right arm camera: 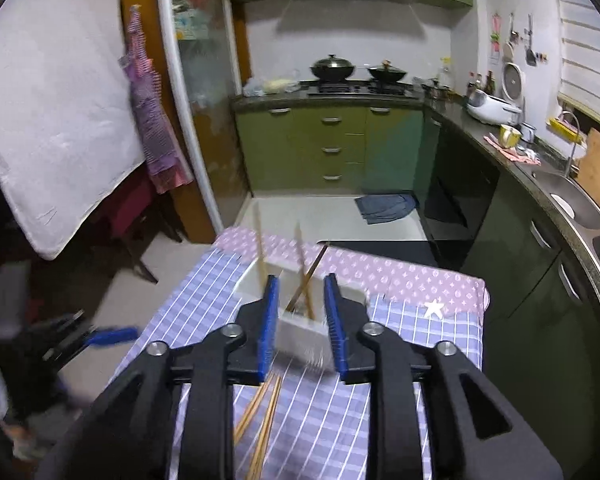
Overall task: Organize utensils
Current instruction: 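Move both tools back over the remaining chopsticks on the cloth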
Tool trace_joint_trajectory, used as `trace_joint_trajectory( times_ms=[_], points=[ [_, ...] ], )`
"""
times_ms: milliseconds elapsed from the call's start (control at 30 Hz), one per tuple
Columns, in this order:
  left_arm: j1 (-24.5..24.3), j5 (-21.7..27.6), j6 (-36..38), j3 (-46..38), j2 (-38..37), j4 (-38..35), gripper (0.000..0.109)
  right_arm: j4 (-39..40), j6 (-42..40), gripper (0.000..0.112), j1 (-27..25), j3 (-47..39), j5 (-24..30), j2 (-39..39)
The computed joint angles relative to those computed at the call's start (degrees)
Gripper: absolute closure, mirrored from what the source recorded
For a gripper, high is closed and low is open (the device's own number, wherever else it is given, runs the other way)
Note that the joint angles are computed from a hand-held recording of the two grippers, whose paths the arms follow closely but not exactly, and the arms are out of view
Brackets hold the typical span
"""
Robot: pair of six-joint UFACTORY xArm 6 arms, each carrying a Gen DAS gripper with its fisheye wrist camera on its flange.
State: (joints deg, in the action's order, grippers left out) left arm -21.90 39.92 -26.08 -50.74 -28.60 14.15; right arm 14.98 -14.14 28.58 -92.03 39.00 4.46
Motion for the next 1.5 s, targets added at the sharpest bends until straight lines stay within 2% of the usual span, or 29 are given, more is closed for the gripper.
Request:
trace_joint_trajectory(
  times_ms=[33, 167, 233, 367, 467, 567, 767, 1500],
  points=[
    [-0.31, 0.36, -0.06, -0.22, 0.61, -0.35, 0.043, 0.79, -1.25, 0.080, -0.13, 2.68, 0.38, -2.05],
    [-1.63, 3.40, 0.19, -0.48, 3.64, -3.49, 0.043, 1.23, -3.78, 0.080, -1.22, 13.13, 3.74, -7.86],
    [-2.35, 5.67, 0.17, -1.10, 5.88, -4.97, 0.043, 0.16, -3.56, 0.080, -1.64, 16.35, 5.59, -8.53],
    [-2.57, 10.76, 2.79, -3.70, 11.88, -12.83, 0.044, -2.58, -2.22, 0.080, -2.97, 20.58, 8.84, -6.80],
    [-2.30, 12.81, 3.59, -5.26, 15.65, -16.26, 0.045, -0.48, -3.10, 0.080, -4.25, 21.12, 10.05, -5.40],
    [-2.32, 13.95, 3.00, -6.86, 18.66, -16.41, 0.050, 1.02, -3.87, 0.080, -4.69, 21.31, 10.15, -4.81],
    [-0.92, 15.83, 1.08, -9.86, 22.82, -16.73, 0.067, 1.94, -5.48, 0.080, -5.16, 20.97, 11.24, -3.95],
    [0.33, 18.56, 1.84, -15.48, 29.45, -16.66, 0.073, 4.38, -7.44, 0.075, -5.64, 20.83, 12.24, -2.41]
  ],
)
